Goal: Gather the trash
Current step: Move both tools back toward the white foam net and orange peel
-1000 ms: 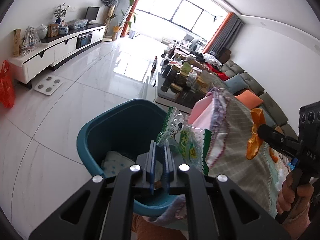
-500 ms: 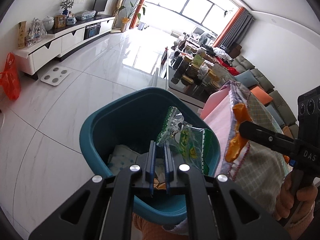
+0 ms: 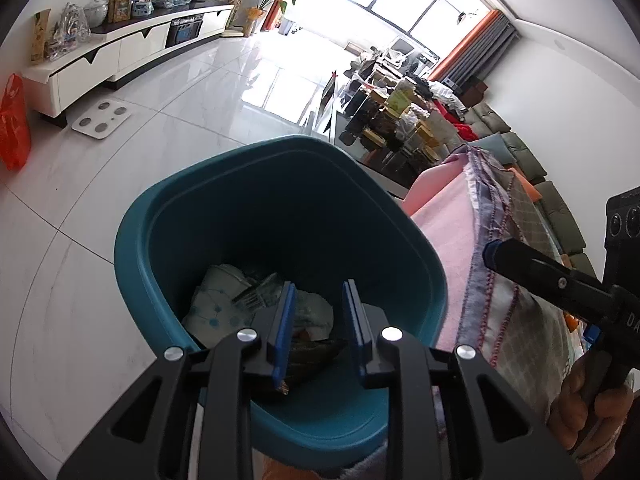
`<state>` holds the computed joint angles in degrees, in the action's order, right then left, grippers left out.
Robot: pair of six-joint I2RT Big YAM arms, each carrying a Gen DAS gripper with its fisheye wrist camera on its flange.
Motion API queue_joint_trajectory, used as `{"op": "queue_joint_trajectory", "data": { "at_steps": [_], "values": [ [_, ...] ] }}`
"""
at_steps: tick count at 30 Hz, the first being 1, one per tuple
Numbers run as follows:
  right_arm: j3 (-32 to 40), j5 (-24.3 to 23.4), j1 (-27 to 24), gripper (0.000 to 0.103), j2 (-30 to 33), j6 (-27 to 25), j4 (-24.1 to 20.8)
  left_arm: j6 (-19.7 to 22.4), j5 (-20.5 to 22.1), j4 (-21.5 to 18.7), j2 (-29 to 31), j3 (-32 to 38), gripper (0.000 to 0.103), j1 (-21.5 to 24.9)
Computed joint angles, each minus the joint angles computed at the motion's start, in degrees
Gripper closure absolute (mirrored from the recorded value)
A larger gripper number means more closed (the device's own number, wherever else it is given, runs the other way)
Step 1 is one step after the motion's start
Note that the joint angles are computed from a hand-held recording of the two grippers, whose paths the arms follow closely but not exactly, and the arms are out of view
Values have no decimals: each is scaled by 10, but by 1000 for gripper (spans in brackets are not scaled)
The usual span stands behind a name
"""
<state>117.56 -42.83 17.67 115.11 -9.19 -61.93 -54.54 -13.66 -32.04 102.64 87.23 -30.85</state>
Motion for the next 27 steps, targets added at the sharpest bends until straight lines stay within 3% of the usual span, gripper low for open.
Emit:
{"op": "queue_joint_trajectory", "data": {
  "at_steps": [7,10,14,20,27],
  "values": [
    [-59,-22,-24,71,-50,-20,41,50,-35,37,-19,4,73,-26],
    [-95,-32,-42,70,-79,-26,61,90,-16,71,-19,16,69,-39],
    [-133,-33,-72,70,-111,-24,84,154,10,81,8,69,66,-65],
    [-189,-35,-133,68,-152,15,134,214,80,53,85,184,64,-96],
    [-244,-3,-198,68,-192,60,188,253,170,-20,202,361,57,-121]
  ]
}}
